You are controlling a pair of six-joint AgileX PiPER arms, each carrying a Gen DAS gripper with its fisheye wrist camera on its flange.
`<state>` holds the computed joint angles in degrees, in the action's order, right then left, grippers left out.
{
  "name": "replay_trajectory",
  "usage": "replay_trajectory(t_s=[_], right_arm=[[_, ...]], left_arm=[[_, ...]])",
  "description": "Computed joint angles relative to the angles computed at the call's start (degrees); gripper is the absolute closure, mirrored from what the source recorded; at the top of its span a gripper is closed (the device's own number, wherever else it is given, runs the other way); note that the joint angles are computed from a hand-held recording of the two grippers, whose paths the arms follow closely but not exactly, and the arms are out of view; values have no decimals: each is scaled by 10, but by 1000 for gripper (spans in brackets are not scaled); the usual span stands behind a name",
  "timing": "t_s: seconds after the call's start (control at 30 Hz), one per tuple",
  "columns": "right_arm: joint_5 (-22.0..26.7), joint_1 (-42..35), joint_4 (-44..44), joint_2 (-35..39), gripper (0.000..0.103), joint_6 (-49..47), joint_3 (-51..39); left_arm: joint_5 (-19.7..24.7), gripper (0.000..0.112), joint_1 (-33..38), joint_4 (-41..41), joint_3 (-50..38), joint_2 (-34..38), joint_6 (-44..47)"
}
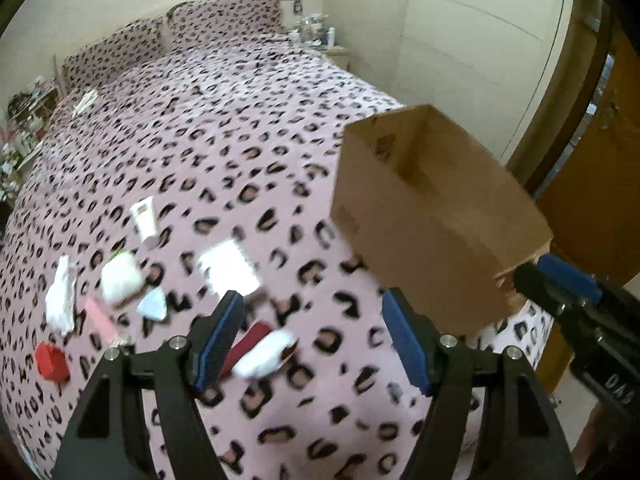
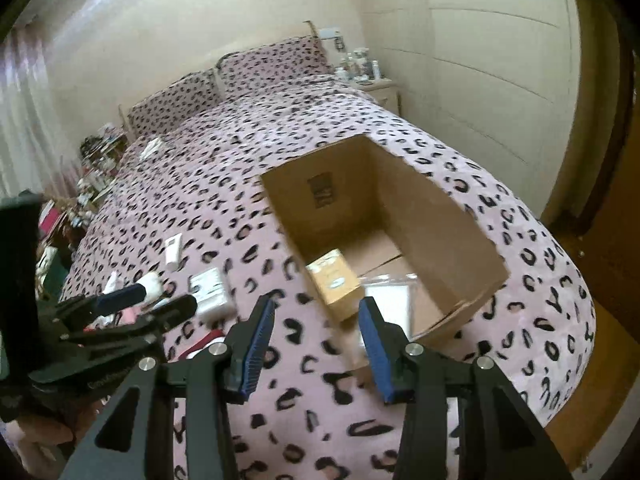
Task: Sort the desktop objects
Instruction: 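Withdraw both open tools from the cardboard box back over the bed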
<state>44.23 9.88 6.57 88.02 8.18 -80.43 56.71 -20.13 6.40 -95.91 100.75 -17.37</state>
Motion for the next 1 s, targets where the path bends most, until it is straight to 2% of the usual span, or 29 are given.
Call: replay_trajectory(t_s=[0.13, 0.43, 0.67, 0.9, 1.0], right_arm=[[0, 48, -22, 2, 58, 26, 0], [9, 150, -68, 28, 58, 76, -22], [8, 203, -72, 57, 58, 94, -30], [-18, 242, -81, 78, 58, 112, -22], [-54, 270, -153, 79, 58, 180, 6]], left_arm=[[-19, 39, 22, 20, 81, -58, -17], [-33, 39, 89, 34, 177, -145, -36], [-45, 39, 131, 45, 247, -197, -46], [-61, 39, 169, 56, 308, -228, -55], [-69, 39, 185, 60, 332, -239, -63]])
